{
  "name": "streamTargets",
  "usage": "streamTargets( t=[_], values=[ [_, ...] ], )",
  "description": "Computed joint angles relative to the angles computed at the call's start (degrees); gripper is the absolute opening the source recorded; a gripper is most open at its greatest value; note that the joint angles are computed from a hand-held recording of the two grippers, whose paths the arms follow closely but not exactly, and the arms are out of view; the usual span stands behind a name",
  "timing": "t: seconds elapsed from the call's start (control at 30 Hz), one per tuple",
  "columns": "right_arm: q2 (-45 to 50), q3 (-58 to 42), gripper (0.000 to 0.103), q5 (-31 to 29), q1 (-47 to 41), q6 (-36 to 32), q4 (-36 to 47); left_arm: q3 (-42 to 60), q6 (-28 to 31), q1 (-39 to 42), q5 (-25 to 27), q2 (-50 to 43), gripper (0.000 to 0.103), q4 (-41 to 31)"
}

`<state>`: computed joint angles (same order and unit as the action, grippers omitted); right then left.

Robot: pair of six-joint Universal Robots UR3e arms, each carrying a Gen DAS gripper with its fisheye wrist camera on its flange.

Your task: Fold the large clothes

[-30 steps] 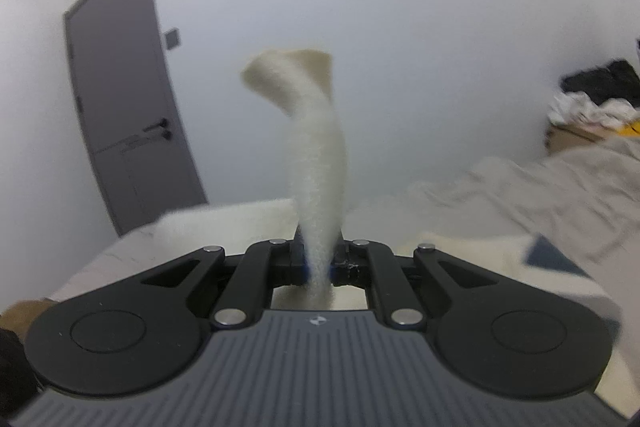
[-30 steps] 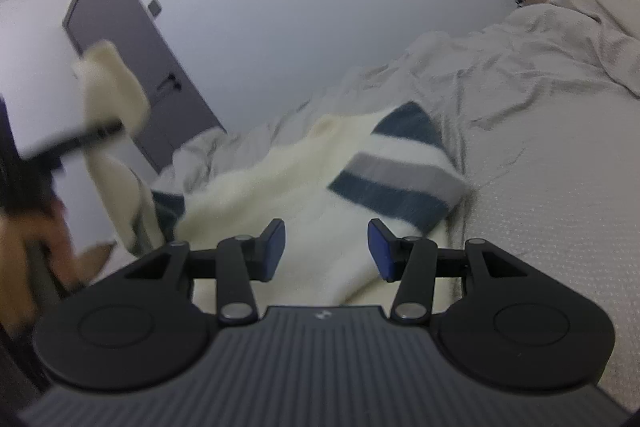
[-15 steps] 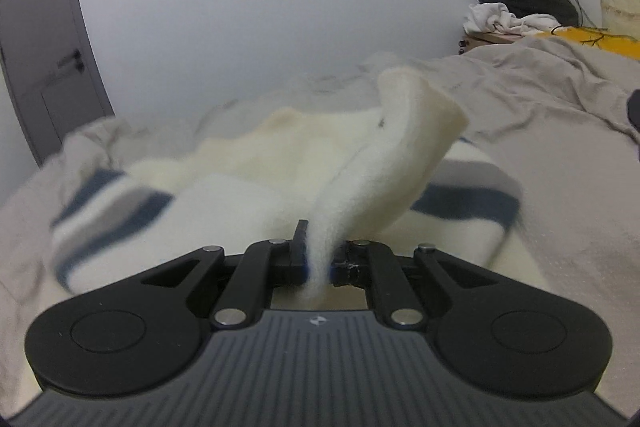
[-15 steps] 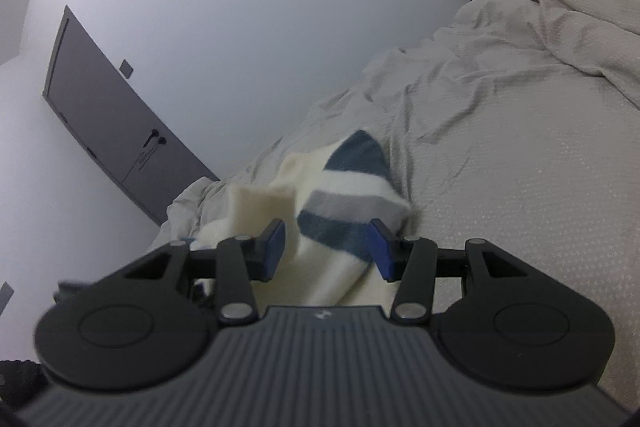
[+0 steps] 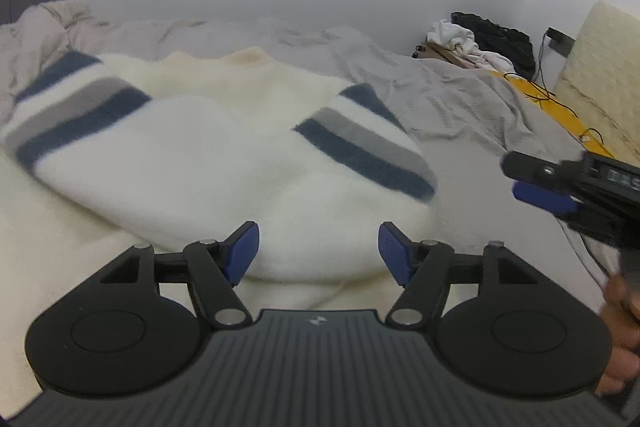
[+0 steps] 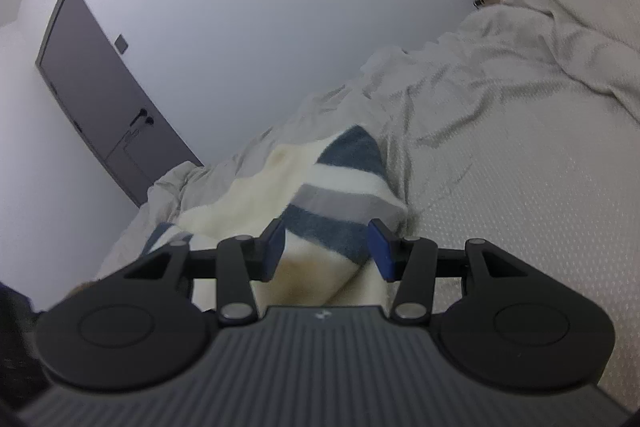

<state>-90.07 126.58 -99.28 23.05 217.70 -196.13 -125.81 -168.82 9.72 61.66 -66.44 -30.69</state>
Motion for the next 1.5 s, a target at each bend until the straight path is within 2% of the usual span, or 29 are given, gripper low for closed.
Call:
streamTargets(
  t=[0.1,0.17,0.23,0.3,0.47,0.67,0.9,0.97,1.07,1.2,1.33,1.4,1.5],
  values=[
    [1.31,-2.26,0.05,-2.61,2.47,-2.07,0.21,-0.39,5.04,6.89,-5.06,7.79,0.072,-9.47],
    [2.53,-4.04,0.05,-3.93,4.23,-3.54,0.04,-0.22,6.49,9.46,-5.81,9.69,0.072,-12.02],
    [4.28,-6.37,0.05,-5.4,6.26,-5.46,0.33,-0.23,9.37,14.58,-9.08,13.55,0.072,-17.92],
    [6.45,-9.34,0.05,-6.6,8.38,-7.44,1.67,-0.99,11.06,17.83,-11.1,15.5,0.072,-20.24],
    [11.58,-15.41,0.049,-7.31,11.44,-10.47,5.69,-2.38,12.85,20.74,-11.76,16.42,0.072,-20.78],
    [16.73,-21.51,0.049,-6.46,11.66,-12.57,10.24,-1.53,13.17,20.3,-8.54,13.01,0.072,-21.45],
    [22.8,-27.78,0.043,-3.04,10.2,-13.25,17.2,-1.37,10.78,18.48,-4.81,5.53,0.072,-15.88],
    [24.77,-30.14,0.041,-3.48,10.12,-12.83,21.11,-1.3,11.47,19.5,-5.35,3.81,0.072,-16.75],
    [26.7,-31.07,0.041,-4.05,10.22,-13.01,20.6,-2.47,14.66,23.08,-8.98,4.85,0.072,-19.72],
    [26.4,-31.79,0.041,-4.69,10.62,-12.71,22.03,-1.4,17.96,28.0,-13.17,8.56,0.072,-28.69],
    [24.7,-30.57,0.042,-4.58,10.77,-10.8,22.25,0.42,24.1,35.84,-17.32,16.31,0.072,-42.83],
    [23.01,-29.58,0.043,-5.09,11.27,-9.41,23.07,2.13,28.95,41.04,-18.68,21.16,0.072,-51.71],
    [19.76,-27.51,0.043,-7.3,12.96,-7.82,24.67,8.09,41.86,52.46,-21.31,27.73,0.072,-73.19]
  ],
)
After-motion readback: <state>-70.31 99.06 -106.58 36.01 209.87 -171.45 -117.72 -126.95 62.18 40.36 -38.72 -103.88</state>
